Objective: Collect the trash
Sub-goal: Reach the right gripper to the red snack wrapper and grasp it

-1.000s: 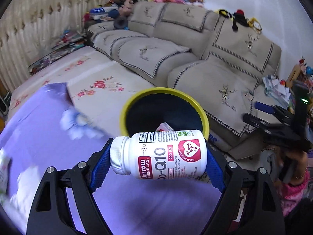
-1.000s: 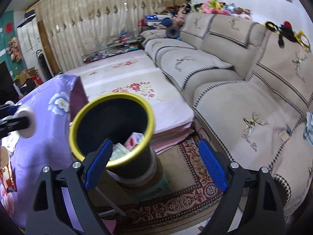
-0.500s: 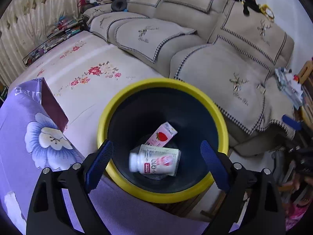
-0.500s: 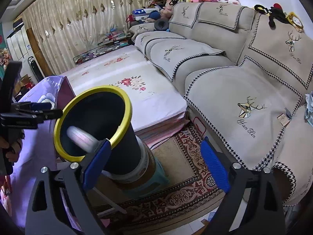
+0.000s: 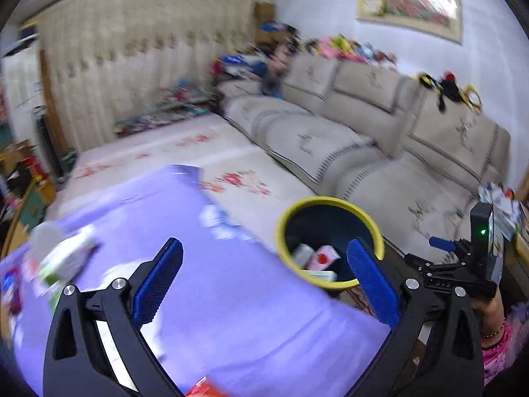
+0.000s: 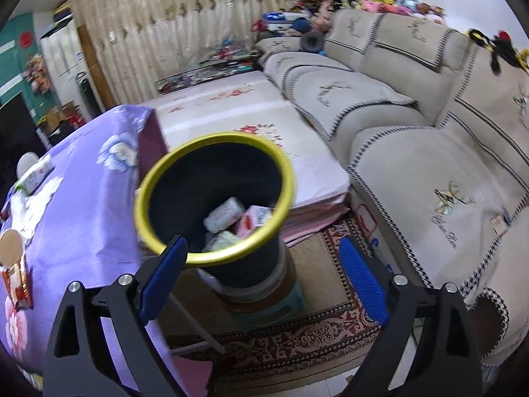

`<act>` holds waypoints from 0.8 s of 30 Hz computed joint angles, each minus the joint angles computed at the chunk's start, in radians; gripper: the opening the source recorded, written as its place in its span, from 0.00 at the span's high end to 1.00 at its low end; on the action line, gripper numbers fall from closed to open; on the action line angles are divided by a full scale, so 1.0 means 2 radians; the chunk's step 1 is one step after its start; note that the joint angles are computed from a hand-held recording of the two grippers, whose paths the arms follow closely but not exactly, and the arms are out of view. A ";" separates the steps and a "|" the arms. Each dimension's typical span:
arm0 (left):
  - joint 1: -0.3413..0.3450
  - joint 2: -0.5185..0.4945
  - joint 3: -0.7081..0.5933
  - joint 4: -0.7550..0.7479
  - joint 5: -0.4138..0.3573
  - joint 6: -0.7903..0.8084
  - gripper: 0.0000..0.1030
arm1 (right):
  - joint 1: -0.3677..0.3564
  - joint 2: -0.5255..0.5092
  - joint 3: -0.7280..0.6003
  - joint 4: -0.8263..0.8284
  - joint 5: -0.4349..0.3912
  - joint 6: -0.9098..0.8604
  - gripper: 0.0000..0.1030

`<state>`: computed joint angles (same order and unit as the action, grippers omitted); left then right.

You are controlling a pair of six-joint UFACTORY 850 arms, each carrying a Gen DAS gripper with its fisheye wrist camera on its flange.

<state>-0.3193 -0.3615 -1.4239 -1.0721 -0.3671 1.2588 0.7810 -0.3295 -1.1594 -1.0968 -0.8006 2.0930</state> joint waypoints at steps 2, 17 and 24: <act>0.024 0.033 0.036 -0.036 0.013 0.034 0.05 | 0.005 -0.016 -0.025 0.001 0.004 -0.021 0.14; 0.170 0.184 0.224 -0.350 0.084 0.307 0.05 | 0.043 -0.176 -0.265 0.070 0.079 -0.240 0.14; 0.206 0.195 0.251 -0.391 0.070 0.329 0.05 | 0.060 -0.262 -0.409 0.171 0.111 -0.387 0.14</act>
